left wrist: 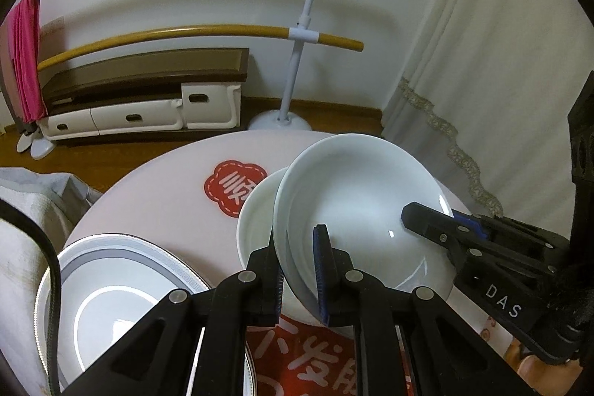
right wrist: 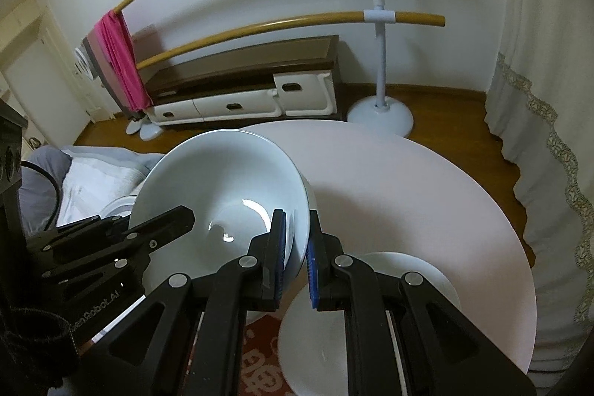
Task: Organize plates and bowls
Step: 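Carry the held white bowls and lower them into another white bowl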
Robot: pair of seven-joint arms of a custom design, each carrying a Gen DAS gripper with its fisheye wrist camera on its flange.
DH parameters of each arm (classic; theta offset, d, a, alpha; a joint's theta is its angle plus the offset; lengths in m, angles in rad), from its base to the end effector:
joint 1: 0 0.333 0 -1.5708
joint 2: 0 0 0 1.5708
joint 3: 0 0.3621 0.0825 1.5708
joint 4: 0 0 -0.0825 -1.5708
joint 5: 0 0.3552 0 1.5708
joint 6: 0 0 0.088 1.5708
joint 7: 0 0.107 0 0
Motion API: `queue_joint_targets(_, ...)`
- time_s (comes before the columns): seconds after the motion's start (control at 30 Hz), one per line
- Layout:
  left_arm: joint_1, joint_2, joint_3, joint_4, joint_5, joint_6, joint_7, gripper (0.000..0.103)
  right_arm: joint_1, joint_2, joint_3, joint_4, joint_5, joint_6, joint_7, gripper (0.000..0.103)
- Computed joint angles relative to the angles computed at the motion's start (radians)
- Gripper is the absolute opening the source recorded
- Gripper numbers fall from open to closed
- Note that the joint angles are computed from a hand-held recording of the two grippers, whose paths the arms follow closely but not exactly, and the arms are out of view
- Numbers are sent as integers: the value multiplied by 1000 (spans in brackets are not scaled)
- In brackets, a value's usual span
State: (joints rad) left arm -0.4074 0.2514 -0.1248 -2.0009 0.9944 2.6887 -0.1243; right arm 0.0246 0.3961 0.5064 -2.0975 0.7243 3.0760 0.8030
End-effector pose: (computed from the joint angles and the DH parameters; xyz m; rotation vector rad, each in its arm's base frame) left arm 0.5176 -0.3299 0.4343 -2.1476 1.4932 -0.7730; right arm 0.5657 0.2382 0.3657 -2.1203 1.2670 -0.1952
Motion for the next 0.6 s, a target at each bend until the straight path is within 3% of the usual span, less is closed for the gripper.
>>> queue_joint_targets(0.23, 1, 33, 6, 36, -58, -5, 47, 11, 112, 19, -122, 8, -145, 28, 132, 10)
queue_joint_targets(0.33, -1, 41, 13, 47, -72, -3, 62, 11, 130, 26, -143, 8, -197, 41, 183, 10)
queue_joint_targets(0.4, -3, 44, 17, 49, -79, -1, 70, 11, 180, 26, -195, 5, -247, 57, 232, 10)
queue_joint_targets(0.6, -7, 47, 23, 48, -105, -1, 87, 11, 238, 36, -263, 7, -346, 65, 337, 11)
